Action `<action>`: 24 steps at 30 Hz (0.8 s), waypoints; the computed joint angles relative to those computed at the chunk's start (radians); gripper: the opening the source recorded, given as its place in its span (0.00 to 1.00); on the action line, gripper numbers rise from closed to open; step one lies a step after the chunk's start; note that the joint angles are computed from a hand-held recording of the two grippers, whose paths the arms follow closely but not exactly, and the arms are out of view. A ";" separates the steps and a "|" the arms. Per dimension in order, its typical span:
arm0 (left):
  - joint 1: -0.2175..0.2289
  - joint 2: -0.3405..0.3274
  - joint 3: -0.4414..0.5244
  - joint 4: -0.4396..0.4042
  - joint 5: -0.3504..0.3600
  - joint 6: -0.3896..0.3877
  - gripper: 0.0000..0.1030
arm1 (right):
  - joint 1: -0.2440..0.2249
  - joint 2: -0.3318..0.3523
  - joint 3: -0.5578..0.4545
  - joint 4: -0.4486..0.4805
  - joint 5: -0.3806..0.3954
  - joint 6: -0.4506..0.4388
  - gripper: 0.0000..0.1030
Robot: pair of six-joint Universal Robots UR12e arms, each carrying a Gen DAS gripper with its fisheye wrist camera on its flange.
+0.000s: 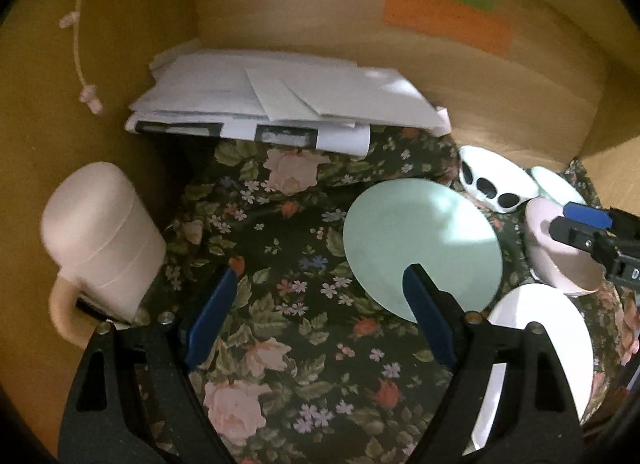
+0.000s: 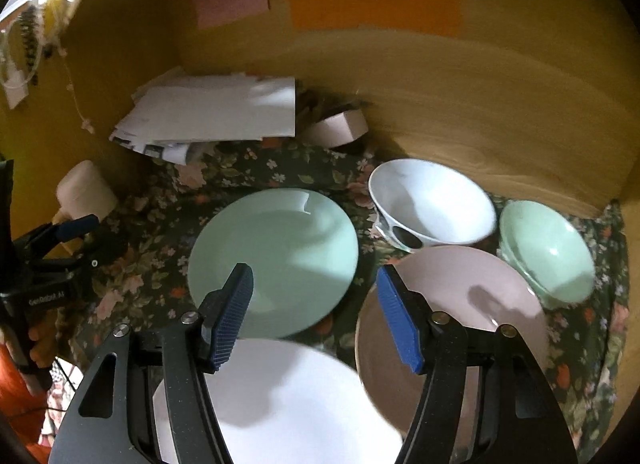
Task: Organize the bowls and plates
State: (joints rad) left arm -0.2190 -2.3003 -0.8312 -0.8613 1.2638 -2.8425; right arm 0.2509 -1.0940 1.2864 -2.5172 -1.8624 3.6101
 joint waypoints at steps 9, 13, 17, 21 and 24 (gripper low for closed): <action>-0.016 -0.092 0.142 -0.148 0.007 0.012 0.83 | -0.042 0.070 -0.117 0.187 0.080 -0.010 0.59; -0.021 -0.133 0.207 -0.220 0.003 0.008 0.83 | -0.052 0.102 -0.171 0.263 0.093 -0.034 0.50; -0.024 -0.155 0.241 -0.261 -0.008 0.020 0.83 | -0.071 0.125 -0.216 0.352 0.155 -0.028 0.40; -0.026 -0.165 0.252 -0.273 -0.021 0.030 0.83 | -0.082 0.145 -0.252 0.411 0.174 -0.020 0.40; -0.026 -0.174 0.264 -0.286 -0.029 0.033 0.82 | -0.085 0.158 -0.273 0.440 0.175 -0.024 0.40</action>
State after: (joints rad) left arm -0.2451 -2.4741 -0.5674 -1.1477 1.2352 -2.8095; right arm 0.1661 -0.9359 1.0133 -2.0773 -1.6874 3.5866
